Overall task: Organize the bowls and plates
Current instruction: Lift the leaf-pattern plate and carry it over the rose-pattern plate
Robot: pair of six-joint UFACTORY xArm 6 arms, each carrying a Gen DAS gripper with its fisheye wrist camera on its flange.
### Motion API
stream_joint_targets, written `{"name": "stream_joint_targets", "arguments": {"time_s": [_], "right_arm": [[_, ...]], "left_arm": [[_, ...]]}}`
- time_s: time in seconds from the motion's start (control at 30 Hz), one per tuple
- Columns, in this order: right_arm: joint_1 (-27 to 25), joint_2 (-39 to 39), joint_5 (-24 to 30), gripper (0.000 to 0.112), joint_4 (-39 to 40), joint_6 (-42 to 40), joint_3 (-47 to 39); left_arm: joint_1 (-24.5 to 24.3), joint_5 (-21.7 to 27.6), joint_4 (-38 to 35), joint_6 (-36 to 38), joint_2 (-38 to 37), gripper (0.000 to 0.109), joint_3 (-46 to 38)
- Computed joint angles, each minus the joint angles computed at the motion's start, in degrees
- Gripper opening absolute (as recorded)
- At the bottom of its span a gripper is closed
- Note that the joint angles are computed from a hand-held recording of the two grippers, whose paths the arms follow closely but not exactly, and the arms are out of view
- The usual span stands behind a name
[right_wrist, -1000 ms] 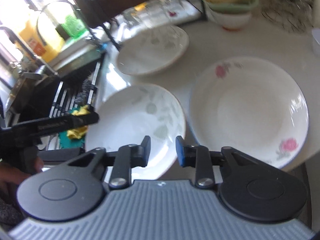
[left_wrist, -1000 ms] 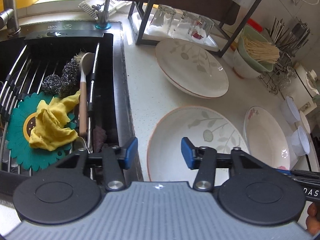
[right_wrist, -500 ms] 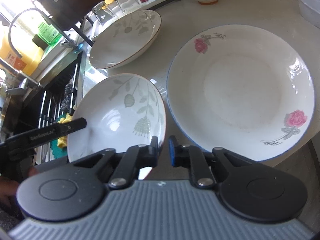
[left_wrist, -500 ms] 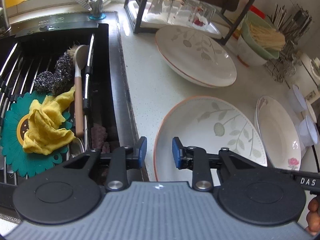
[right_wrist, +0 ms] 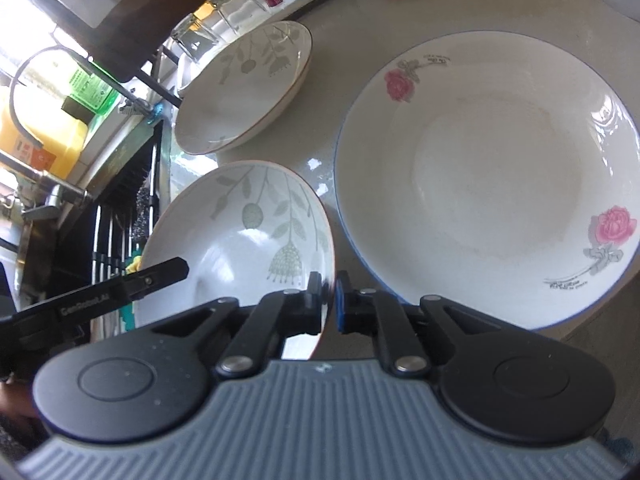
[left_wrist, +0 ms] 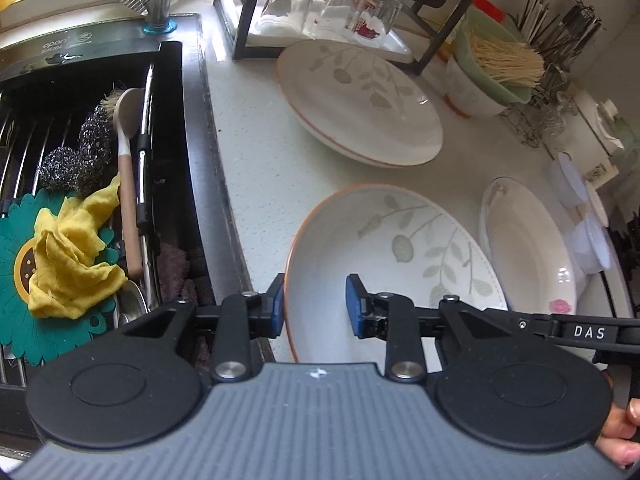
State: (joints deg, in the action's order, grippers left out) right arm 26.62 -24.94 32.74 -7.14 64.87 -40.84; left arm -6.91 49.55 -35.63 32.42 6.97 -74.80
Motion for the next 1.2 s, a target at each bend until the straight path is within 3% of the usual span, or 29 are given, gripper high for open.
{"name": "stream_joint_targets", "arguments": {"time_s": [0.23, 0.5, 0.77, 1.03, 1.2], "right_arm": [[-1.3, -2.3, 1.7, 0.010, 3.5, -2.2, -2.1], [-4.0, -4.4, 5.6, 0.010, 6.3, -11.0, -5.8], [-10.2, -11.2, 8.2, 0.010, 14.9, -24.1, -2.6], [-17.8, -15.6, 9.4, 0.010, 22.5, -37.5, 1.7], [-22.3, -16.8, 9.5, 0.010, 28.6, -44.7, 4.7]], "left_arm": [[1.8, 8.0, 0.5, -5.4, 0.9, 0.033, -6.3], [0.2, 9.6, 1.0, -9.2, -0.6, 0.033, -9.9], [-5.0, 6.8, 2.7, -15.0, -3.5, 0.033, -9.4], [-12.5, 0.9, 8.9, -22.4, -4.9, 0.033, -7.4], [-15.4, 0.1, 12.8, -27.4, -3.0, 0.033, -7.5]]}}
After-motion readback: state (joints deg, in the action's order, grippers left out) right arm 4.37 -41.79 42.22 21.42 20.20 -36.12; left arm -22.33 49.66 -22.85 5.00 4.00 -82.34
